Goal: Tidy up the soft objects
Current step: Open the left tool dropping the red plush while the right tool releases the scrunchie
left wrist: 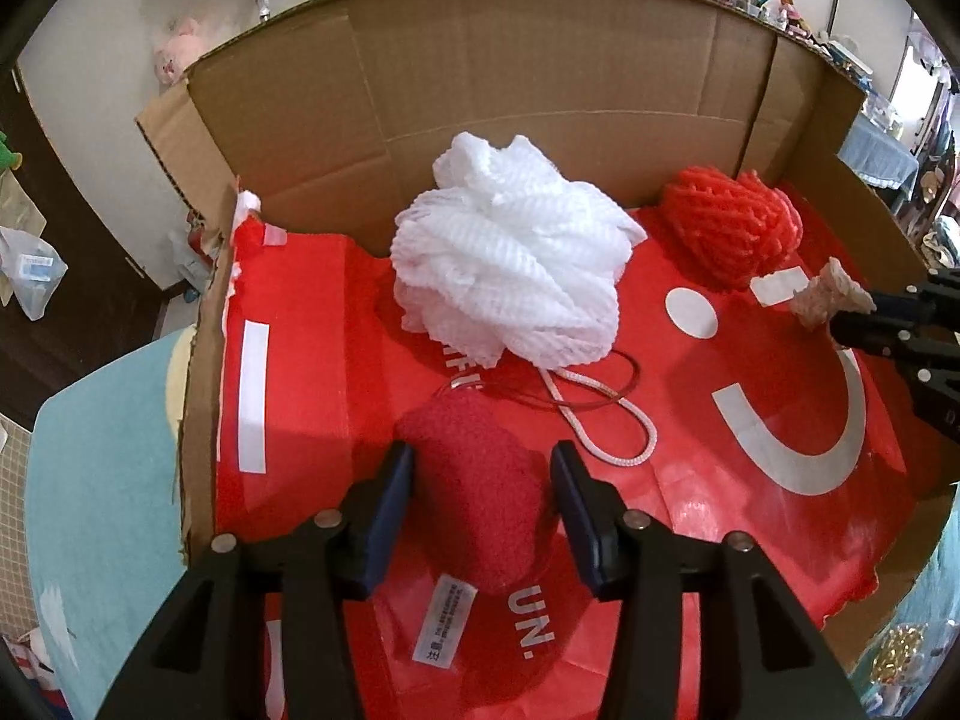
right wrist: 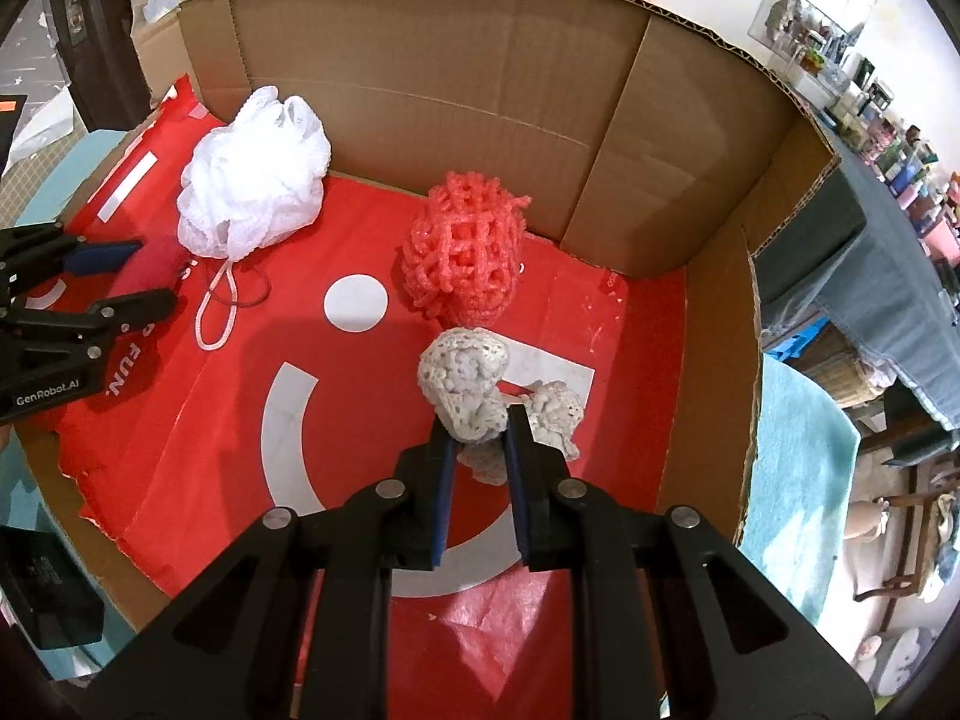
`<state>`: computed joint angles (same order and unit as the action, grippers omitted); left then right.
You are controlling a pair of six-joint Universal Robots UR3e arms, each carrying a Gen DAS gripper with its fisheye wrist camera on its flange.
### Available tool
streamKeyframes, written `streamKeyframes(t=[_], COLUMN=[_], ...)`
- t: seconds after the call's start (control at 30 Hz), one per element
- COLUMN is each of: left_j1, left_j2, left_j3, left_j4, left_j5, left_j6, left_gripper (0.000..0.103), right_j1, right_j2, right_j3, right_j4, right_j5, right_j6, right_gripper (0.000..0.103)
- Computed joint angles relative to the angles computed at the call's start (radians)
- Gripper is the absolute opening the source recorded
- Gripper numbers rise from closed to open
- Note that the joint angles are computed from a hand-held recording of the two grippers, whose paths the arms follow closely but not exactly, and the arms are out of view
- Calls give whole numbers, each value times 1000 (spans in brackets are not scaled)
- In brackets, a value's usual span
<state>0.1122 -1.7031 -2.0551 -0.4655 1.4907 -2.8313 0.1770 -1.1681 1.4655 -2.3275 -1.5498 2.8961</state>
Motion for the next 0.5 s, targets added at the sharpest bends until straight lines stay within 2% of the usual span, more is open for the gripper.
streamKeyframes(t=[0.13,0.2,0.27,0.33,0.5], left_j1=[-8,12,17,19,51], left_j2=[28,51,82,125,282], left_j3=[-30,-35,-52,-80,-163], left_j4=[8,-5,-15,-16,-24], left_j5=[-21,-51,-68,-85,-138], left_j6=[-24,-11,-3,2,12], left_gripper=[65,68,71,76,91], right_j1=[2,4,4,5,-6], right_j2=[-5,-12,-27,-52,-127], right_j3=[15,24,51,84,113], right_j4=[-10,-16,-44,-87,-77], right_j5=[2,0,5,6,39], right_j6=[-13,-15,-15,-15,-5], right_gripper=[21,32,76,78,78])
